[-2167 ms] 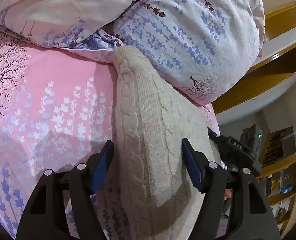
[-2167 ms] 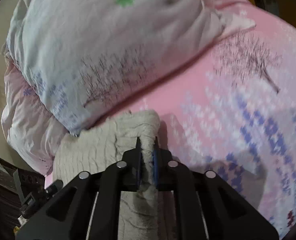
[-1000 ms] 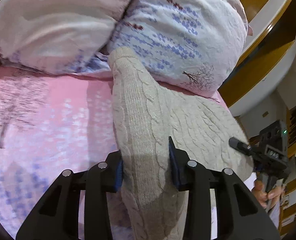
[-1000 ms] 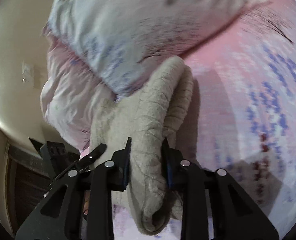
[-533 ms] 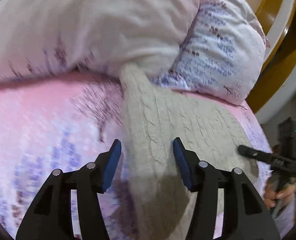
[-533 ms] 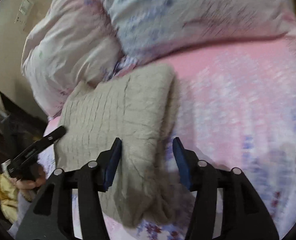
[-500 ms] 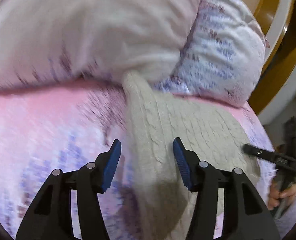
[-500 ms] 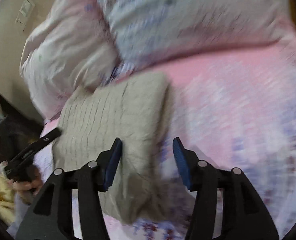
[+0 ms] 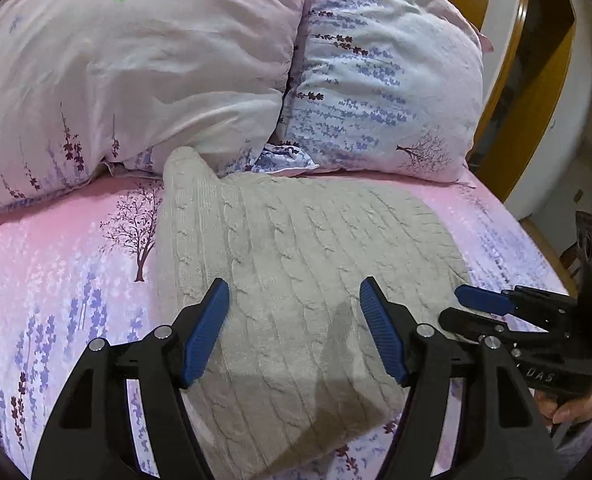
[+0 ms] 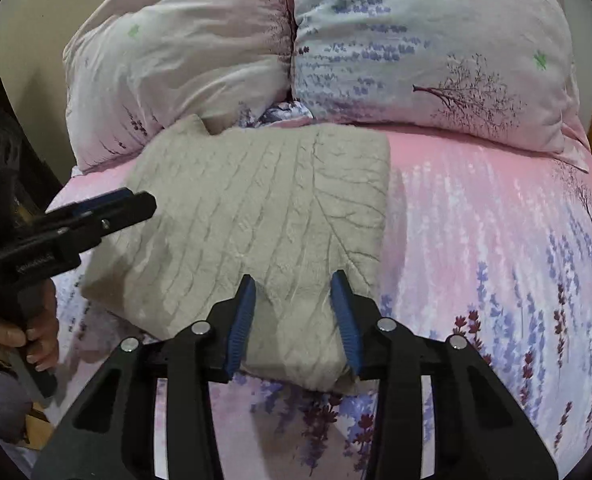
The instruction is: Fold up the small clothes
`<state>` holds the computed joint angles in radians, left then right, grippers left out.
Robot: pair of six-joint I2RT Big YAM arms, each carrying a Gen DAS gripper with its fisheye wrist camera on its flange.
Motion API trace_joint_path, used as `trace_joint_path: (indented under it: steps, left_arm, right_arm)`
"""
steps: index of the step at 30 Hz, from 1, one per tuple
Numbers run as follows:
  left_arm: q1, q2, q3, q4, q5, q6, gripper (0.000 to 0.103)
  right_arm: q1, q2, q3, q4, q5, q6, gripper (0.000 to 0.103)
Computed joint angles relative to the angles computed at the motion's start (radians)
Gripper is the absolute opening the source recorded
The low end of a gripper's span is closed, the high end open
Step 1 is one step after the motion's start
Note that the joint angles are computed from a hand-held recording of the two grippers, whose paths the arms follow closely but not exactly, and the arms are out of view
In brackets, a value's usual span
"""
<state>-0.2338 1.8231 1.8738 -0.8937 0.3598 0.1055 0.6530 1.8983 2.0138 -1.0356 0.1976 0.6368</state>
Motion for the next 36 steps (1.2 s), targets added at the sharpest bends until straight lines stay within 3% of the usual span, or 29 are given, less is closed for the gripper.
trace_joint_path:
  steps: [4, 8, 10, 11, 13, 15, 16, 17, 19, 23, 27, 31, 36]
  left_arm:
    - [-0.017, 0.009, 0.006, 0.006, -0.038, -0.002, 0.078]
    - [-0.028, -0.030, -0.040, 0.039, -0.074, 0.015, 0.079]
    - [-0.027, -0.088, -0.106, 0.083, -0.095, 0.020, 0.083]
    - [-0.019, -0.108, -0.129, 0.098, -0.108, 0.028, 0.086]
    - [0.008, -0.153, -0.186, 0.124, -0.130, 0.035, 0.090]
    - [0.033, -0.172, -0.209, 0.097, -0.133, 0.023, 0.093]
    - [0.042, -0.179, -0.218, 0.081, -0.157, 0.013, 0.101]
    - [0.047, -0.198, -0.246, 0.082, -0.209, -0.002, 0.102]
    - [0.056, -0.222, -0.284, 0.087, -0.240, 0.006, 0.102]
    - [0.044, -0.234, -0.320, 0.066, -0.339, 0.028, 0.102]
    - [0.053, -0.219, -0.326, 0.036, -0.301, 0.020, 0.102]
    - [0.038, -0.183, -0.310, -0.011, -0.356, 0.034, 0.102]
    - [0.038, -0.169, -0.302, -0.035, -0.323, 0.025, 0.102]
  right_arm:
    - [0.009, 0.013, 0.022, -0.020, 0.033, 0.006, 0.044]
    - [0.015, 0.007, 0.012, -0.001, 0.058, 0.024, 0.049]
    - [0.017, -0.049, -0.063, 0.067, 0.077, 0.071, 0.067]
    - [0.029, -0.069, -0.077, 0.052, 0.145, 0.090, 0.085]
    - [0.047, -0.091, -0.098, 0.042, 0.233, 0.088, 0.095]
    - [0.062, -0.099, -0.101, 0.004, 0.286, 0.108, 0.101]
    - [0.071, -0.094, -0.092, -0.038, 0.312, 0.131, 0.101]
    - [0.077, -0.087, -0.080, -0.071, 0.323, 0.149, 0.101]
    - [0.089, -0.072, -0.063, -0.125, 0.324, 0.180, 0.101]
    - [0.099, -0.059, -0.066, -0.123, 0.247, 0.179, 0.101]
    - [0.110, -0.020, -0.020, -0.171, 0.234, 0.212, 0.101]
    - [0.120, 0.028, 0.043, -0.239, 0.238, 0.210, 0.101]
    - [0.121, 0.068, 0.087, -0.291, 0.195, 0.224, 0.101]
